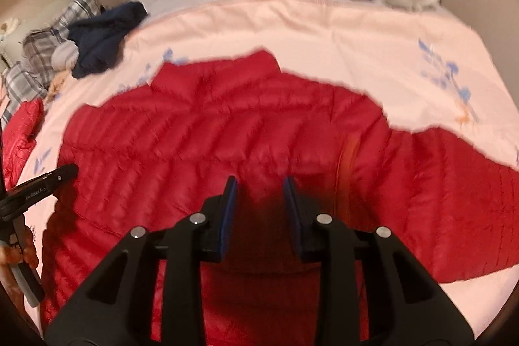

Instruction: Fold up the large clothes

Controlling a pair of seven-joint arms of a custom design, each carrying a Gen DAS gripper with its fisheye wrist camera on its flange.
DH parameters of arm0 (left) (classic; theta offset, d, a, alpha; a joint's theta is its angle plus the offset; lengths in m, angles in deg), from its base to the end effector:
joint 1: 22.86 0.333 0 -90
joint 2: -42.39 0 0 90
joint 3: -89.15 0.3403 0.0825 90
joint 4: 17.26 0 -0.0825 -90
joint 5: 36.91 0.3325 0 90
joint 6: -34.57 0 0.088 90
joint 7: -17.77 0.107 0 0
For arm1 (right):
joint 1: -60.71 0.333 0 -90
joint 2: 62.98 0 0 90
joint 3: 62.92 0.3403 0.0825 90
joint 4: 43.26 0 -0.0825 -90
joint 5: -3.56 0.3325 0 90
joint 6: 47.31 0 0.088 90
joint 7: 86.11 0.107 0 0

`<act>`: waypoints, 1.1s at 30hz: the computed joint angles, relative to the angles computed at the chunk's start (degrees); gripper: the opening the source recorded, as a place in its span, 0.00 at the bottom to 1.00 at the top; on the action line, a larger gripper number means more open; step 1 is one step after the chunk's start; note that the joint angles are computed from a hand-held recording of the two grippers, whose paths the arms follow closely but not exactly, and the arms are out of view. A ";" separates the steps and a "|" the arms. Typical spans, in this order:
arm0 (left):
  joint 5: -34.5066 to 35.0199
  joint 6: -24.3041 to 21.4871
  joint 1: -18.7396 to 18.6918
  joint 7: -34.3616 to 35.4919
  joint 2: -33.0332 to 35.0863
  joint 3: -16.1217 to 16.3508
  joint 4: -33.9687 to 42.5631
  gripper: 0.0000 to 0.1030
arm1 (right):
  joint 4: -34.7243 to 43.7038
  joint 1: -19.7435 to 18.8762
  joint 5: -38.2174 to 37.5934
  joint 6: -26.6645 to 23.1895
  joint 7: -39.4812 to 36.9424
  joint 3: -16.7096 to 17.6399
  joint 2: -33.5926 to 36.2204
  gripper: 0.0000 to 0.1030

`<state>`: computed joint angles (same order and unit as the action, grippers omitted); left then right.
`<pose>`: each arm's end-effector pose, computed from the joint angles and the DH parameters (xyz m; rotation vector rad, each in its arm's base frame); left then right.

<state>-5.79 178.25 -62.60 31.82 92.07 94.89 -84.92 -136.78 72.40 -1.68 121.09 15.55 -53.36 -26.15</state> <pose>0.6210 -0.4584 0.3546 -2.1441 1.5654 -0.7166 0.6709 0.2373 0.3784 -1.9262 1.6026 -0.3772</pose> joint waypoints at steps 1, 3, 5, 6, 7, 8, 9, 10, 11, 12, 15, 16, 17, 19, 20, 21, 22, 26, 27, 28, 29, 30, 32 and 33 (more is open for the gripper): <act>-0.18 -1.17 -0.04 0.86 0.72 -0.20 0.96 0.33 | 0.59 0.23 0.14 -1.34 0.45 -0.39 0.57 0.26; -0.05 -2.54 -0.29 2.04 1.71 -0.22 2.28 0.33 | 0.99 0.06 0.38 -2.50 0.36 -0.37 1.31 0.26; 0.07 -3.99 -0.51 3.12 2.68 -0.21 3.94 0.33 | 0.81 -0.62 0.83 -2.61 -0.41 0.28 1.84 0.26; 0.04 -4.62 -0.57 3.52 3.15 -0.25 4.81 0.33 | 0.48 -0.90 1.02 -2.18 -0.80 0.56 1.94 0.26; 0.16 -4.99 -0.70 3.73 3.29 -0.21 5.03 0.34 | 0.44 -0.88 1.21 -1.96 -0.86 0.70 2.14 0.26; 0.20 -5.26 -0.70 3.91 3.46 -0.22 5.34 0.34 | 0.45 -1.42 1.67 -1.98 -1.22 1.31 2.27 0.26; 0.22 -5.57 -0.74 4.04 3.67 -0.22 5.75 0.34 | 0.53 -1.67 2.11 -2.08 -1.32 1.67 2.37 0.26; 0.44 -5.87 -0.95 3.89 3.70 -0.02 5.90 0.33 | 0.73 -2.10 2.71 -2.31 -1.48 2.19 2.47 0.26; 0.68 -6.84 -1.32 3.96 4.00 0.16 6.73 0.34 | 0.62 -2.05 3.01 -2.33 -1.35 2.13 2.31 0.26; 0.97 -8.02 -1.76 4.02 4.28 0.33 7.61 0.34 | 0.04 -1.71 3.06 -1.73 -0.98 1.74 1.74 0.28; 3.13 -9.37 -3.13 4.40 4.05 0.69 8.27 0.35 | -3.04 -1.26 2.20 2.68 -0.99 1.49 -0.28 0.42; 4.13 -9.29 -3.68 4.49 3.78 0.85 8.12 0.38 | -4.56 -2.09 2.16 4.90 -1.74 2.77 -1.12 0.44; 4.97 -8.96 -4.04 4.44 3.54 0.90 7.88 0.43 | -5.43 -2.69 2.07 6.09 -2.15 3.78 -1.66 0.45; 6.44 -8.60 -4.75 4.33 3.43 0.99 8.08 0.48 | -5.95 -3.81 1.84 6.61 -3.12 5.86 -2.15 0.47; 6.84 -8.84 -5.02 4.46 3.72 0.91 8.82 0.49 | -5.89 -4.23 1.74 6.53 -3.67 6.72 -2.16 0.47; 7.02 -9.11 -5.14 4.66 4.10 0.77 9.63 0.49 | -5.85 -4.41 1.59 6.48 -4.28 7.44 -2.17 0.49; 7.06 -9.39 -5.19 5.35 4.73 0.49 10.85 0.51 | -5.62 -4.15 1.46 6.38 -4.49 7.48 -2.09 0.50; 6.13 -12.76 -5.57 7.74 8.23 0.12 17.11 0.57 | -4.19 -1.24 0.31 5.27 -4.08 5.25 -1.33 0.51; 5.54 -13.32 -5.43 8.49 9.14 -0.19 18.51 0.57 | -3.55 -0.31 -0.03 4.47 -3.74 4.33 -0.93 0.51; 5.03 -13.84 -5.31 9.16 9.80 -0.33 19.52 0.57 | -3.39 0.32 -0.26 3.95 -3.46 3.68 -0.76 0.51; 4.59 -14.49 -5.28 9.74 10.43 -0.35 20.42 0.57 | -2.82 0.87 -0.46 2.98 -3.24 3.09 -0.28 0.51; 4.34 -14.77 -5.31 10.05 10.78 -0.28 20.80 0.57 | -2.53 1.22 -0.58 2.44 -3.10 2.65 0.13 0.52; 3.91 -15.16 -5.39 10.84 11.64 -0.20 21.91 0.57 | -2.31 1.01 -0.41 2.18 -3.37 2.90 0.80 0.52; 3.83 -15.11 -5.46 10.89 11.72 -0.07 21.89 0.57 | -2.06 0.43 0.00 2.01 -3.68 3.52 1.22 0.52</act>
